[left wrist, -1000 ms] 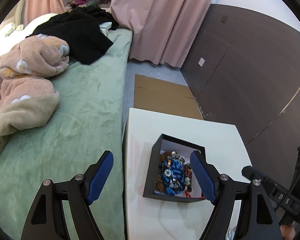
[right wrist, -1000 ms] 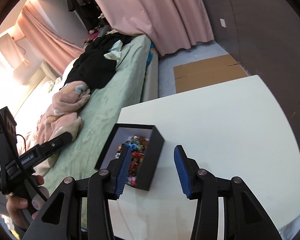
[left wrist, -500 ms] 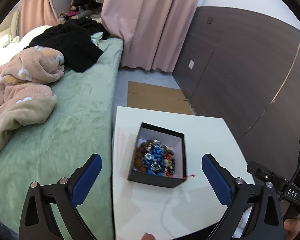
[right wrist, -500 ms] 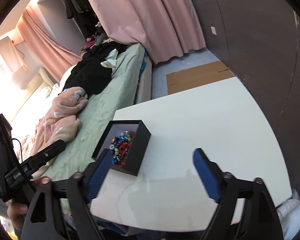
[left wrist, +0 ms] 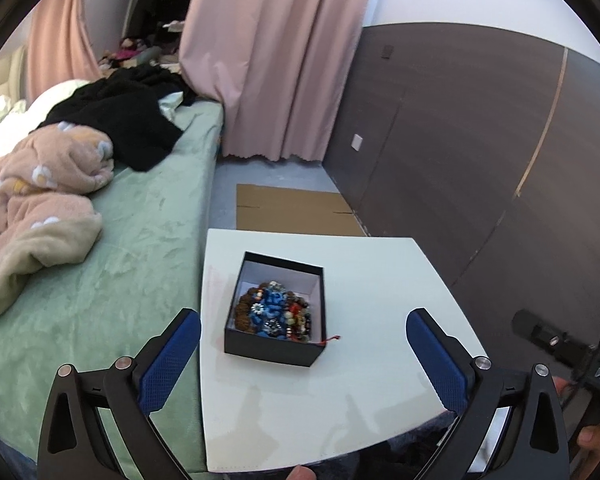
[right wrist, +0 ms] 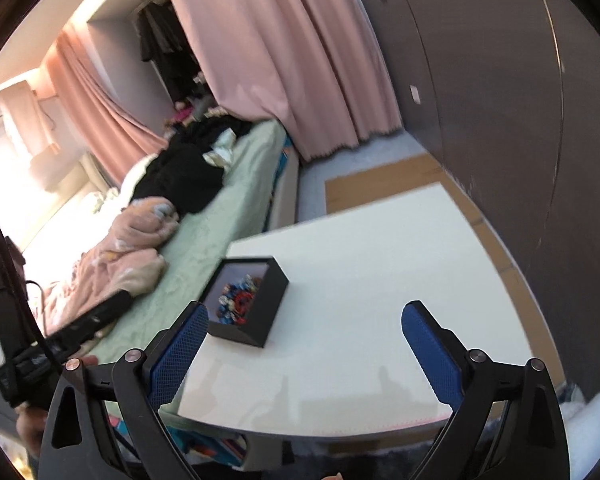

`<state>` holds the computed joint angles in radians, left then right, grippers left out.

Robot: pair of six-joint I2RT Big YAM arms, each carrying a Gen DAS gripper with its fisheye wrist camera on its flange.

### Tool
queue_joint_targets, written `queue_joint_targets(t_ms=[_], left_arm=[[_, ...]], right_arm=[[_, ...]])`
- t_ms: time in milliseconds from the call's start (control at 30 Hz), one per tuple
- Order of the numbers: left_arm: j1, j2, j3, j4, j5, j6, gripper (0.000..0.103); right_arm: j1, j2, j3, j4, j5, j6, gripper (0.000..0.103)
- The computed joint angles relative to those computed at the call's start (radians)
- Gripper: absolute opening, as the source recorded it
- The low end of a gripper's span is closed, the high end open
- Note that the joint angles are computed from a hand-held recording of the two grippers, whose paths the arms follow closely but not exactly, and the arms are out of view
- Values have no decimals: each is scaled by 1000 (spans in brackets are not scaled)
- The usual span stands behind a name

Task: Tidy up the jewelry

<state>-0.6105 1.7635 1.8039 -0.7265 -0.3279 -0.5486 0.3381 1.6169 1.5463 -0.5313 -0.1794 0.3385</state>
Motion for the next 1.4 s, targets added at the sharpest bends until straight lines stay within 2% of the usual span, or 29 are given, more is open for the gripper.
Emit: queue_joint_targets(t_ms=[100, 267, 433, 733, 1400], left_arm=[[-12, -4, 13, -6, -1, 31, 102], [-26, -10, 29, -27, -15, 58, 102], [-24, -12, 33, -44, -3, 56, 102], [-19, -25, 14, -43, -8, 40, 102], [-28, -22, 12, -58, -28, 56, 102]], right_arm=[[1, -20, -8, 6, -18, -14, 98], [6, -39, -19, -11, 6, -37, 98], [9, -38, -16, -45, 38, -39, 98], [8, -47, -38, -32, 46, -48, 98], [22, -74, -73, -11, 57, -73, 98]])
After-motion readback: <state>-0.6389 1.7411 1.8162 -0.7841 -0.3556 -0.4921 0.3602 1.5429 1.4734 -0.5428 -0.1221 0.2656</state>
